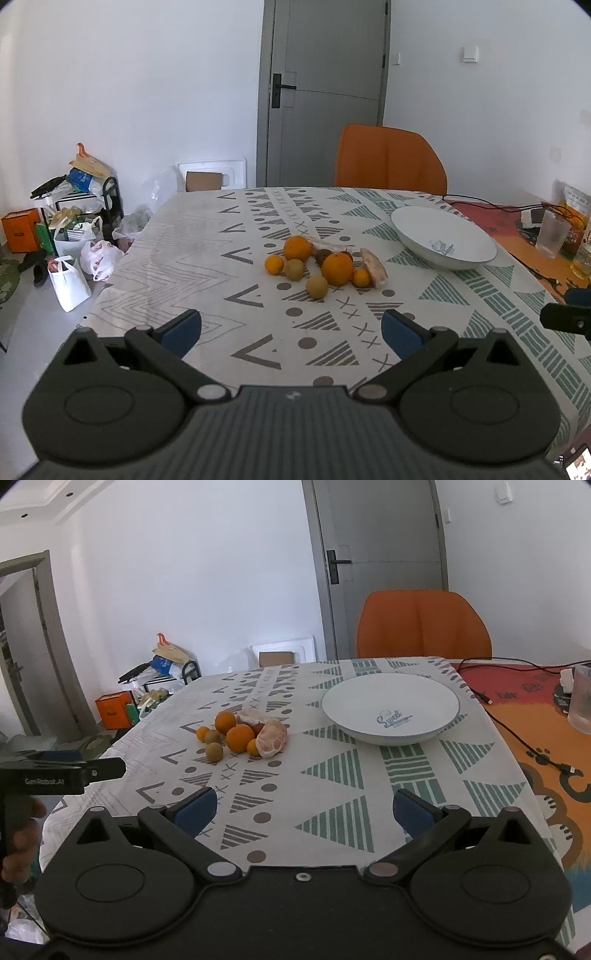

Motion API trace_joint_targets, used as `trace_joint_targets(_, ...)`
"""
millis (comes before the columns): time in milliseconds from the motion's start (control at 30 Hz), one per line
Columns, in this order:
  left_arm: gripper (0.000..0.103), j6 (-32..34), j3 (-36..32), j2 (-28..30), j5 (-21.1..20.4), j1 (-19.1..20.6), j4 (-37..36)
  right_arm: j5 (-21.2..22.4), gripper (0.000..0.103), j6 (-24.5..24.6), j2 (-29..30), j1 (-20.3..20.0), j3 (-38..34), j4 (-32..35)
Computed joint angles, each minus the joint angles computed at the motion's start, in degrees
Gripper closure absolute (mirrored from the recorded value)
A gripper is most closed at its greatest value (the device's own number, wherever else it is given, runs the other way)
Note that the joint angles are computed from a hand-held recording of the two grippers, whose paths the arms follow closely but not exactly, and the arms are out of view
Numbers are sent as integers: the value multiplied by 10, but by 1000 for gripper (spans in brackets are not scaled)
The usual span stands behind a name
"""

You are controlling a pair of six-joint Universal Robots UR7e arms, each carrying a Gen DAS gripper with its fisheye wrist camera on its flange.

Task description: Organize fruits

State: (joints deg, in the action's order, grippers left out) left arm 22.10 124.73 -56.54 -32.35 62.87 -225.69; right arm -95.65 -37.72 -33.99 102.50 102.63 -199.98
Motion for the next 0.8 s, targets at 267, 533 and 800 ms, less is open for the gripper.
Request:
trace_joint_targets(267,0,-1,3,-3,-3,-1,-5,0,0,-11,3,3,-1,-14)
trace_joint_targets(533,0,-7,4,-5,-7,-2,-1,-3,0,-7,3,3,-2,-7)
trace_joint_targets(800,0,2,5,-4,-3,-5,-11,-1,0,-3,1,1,1,-6)
